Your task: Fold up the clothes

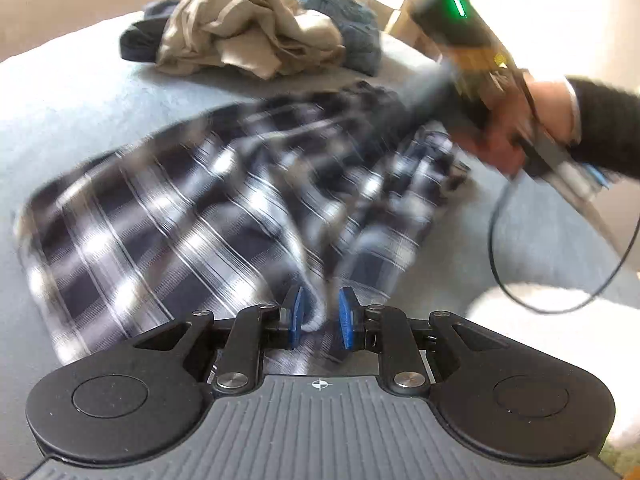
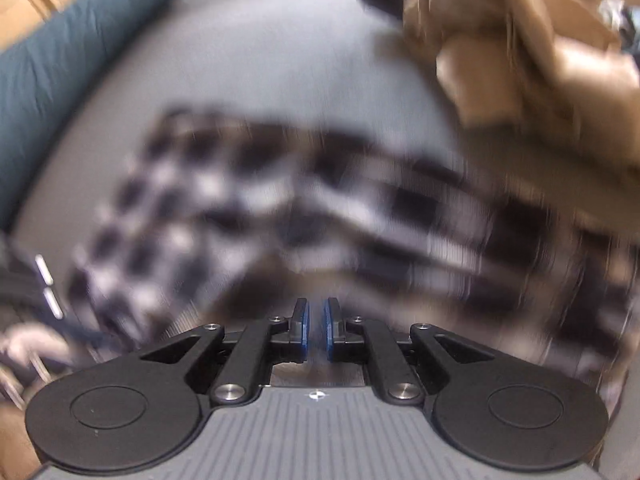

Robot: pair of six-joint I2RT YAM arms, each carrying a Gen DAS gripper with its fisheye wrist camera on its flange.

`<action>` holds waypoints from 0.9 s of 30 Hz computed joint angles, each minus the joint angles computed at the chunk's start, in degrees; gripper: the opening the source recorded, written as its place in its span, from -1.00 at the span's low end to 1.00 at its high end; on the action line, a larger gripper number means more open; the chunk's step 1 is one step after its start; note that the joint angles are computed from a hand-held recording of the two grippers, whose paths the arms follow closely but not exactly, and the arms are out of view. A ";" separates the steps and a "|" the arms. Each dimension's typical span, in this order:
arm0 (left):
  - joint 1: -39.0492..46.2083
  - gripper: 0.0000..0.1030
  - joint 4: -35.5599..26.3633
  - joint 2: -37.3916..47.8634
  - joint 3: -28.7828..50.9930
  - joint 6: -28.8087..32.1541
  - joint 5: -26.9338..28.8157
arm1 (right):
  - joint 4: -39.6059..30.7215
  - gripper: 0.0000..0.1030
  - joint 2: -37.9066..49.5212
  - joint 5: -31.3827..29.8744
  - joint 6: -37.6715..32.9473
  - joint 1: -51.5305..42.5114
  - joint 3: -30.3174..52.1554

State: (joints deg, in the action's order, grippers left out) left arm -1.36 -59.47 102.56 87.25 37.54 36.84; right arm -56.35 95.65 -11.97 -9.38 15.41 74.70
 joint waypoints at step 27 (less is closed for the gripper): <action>-14.78 -0.97 7.54 5.32 0.44 -6.29 -14.18 | 0.84 -0.84 -4.28 -3.38 -10.79 -18.98 -3.85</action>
